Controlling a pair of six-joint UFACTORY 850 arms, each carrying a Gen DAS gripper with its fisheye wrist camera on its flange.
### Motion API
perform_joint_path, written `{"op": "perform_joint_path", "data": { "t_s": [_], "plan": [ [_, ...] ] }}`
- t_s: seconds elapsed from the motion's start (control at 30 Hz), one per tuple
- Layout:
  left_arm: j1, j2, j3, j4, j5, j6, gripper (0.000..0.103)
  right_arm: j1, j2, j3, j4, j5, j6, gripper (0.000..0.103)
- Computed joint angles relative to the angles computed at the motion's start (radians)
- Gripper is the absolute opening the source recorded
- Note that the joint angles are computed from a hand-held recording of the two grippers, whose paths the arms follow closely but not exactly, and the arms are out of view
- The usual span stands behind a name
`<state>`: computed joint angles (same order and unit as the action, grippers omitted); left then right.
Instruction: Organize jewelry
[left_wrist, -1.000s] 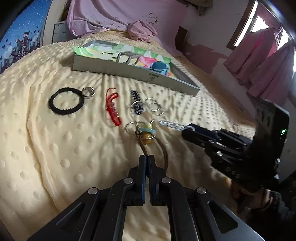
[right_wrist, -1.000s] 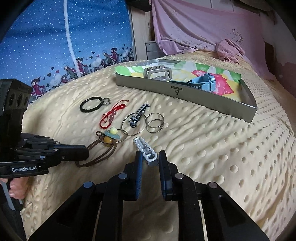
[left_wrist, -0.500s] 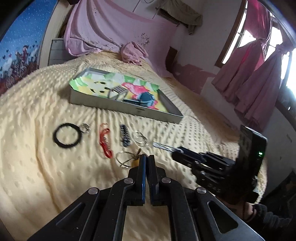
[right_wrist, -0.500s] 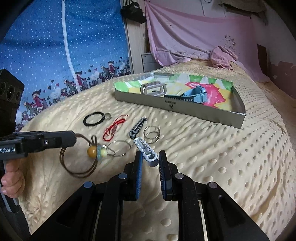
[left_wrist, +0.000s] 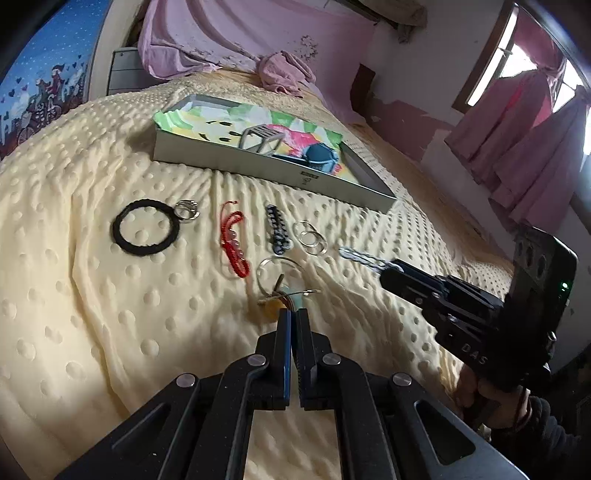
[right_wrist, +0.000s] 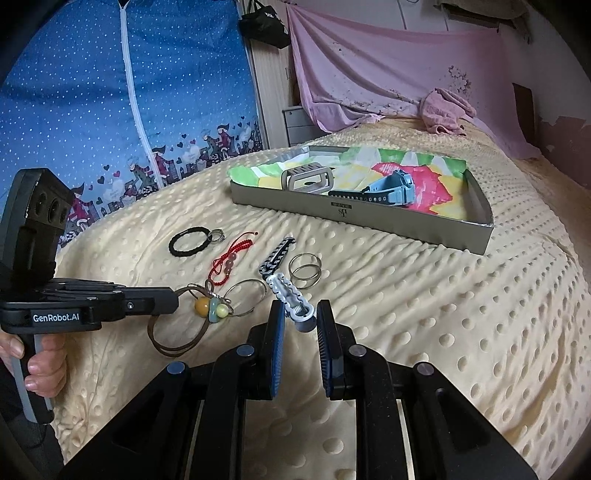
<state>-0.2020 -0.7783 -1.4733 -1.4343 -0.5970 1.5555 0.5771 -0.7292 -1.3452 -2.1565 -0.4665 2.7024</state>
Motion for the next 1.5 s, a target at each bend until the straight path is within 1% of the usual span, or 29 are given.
{"op": "perform_joint_path", "data": {
  "t_s": [0.1,0.2,0.27,0.5,0.57,0.7,0.87,1.0,1.1,1.17,1.3,1.5],
  "plan": [
    [0.0,0.01,-0.002,0.081,-0.043,-0.075,0.003,0.003,0.002,-0.003,0.022,0.014,-0.027,0.015],
    [0.001,0.013,-0.008,0.14,-0.102,-0.14,0.003,0.007,0.006,-0.001,0.031,0.019,-0.041,0.015],
    [0.003,0.016,-0.006,0.142,-0.139,-0.143,0.003,0.009,0.01,0.002,0.029,0.015,-0.04,0.015],
    [0.015,0.038,0.009,0.102,-0.211,-0.107,0.003,0.01,0.03,0.029,-0.031,-0.007,0.027,0.015],
    [0.023,0.038,0.004,0.087,-0.233,-0.105,0.003,0.012,0.03,0.027,-0.028,-0.01,0.018,0.015],
    [0.03,0.033,-0.015,0.043,-0.225,-0.089,0.003,0.013,0.026,0.021,-0.035,-0.011,0.026,0.015],
    [0.035,-0.021,-0.108,0.032,-0.208,-0.15,0.003,0.011,0.015,0.007,-0.037,-0.002,0.031,0.015],
    [0.043,-0.092,-0.229,0.08,-0.229,-0.279,0.003,0.01,0.01,0.002,-0.038,0.0,0.034,0.015],
    [0.046,-0.12,-0.26,0.124,-0.216,-0.339,0.003,0.007,0.009,0.001,-0.036,0.0,0.035,0.015],
    [0.045,-0.142,-0.277,0.181,-0.208,-0.4,0.003,0.003,0.01,0.003,-0.047,0.001,0.051,0.015],
    [0.039,-0.154,-0.264,0.237,-0.202,-0.436,0.003,0.0,0.005,-0.002,-0.054,0.008,0.057,0.015],
    [0.029,-0.117,-0.186,0.275,-0.198,-0.428,0.003,0.001,0.004,-0.003,-0.056,0.01,0.057,0.015]
  ]
}}
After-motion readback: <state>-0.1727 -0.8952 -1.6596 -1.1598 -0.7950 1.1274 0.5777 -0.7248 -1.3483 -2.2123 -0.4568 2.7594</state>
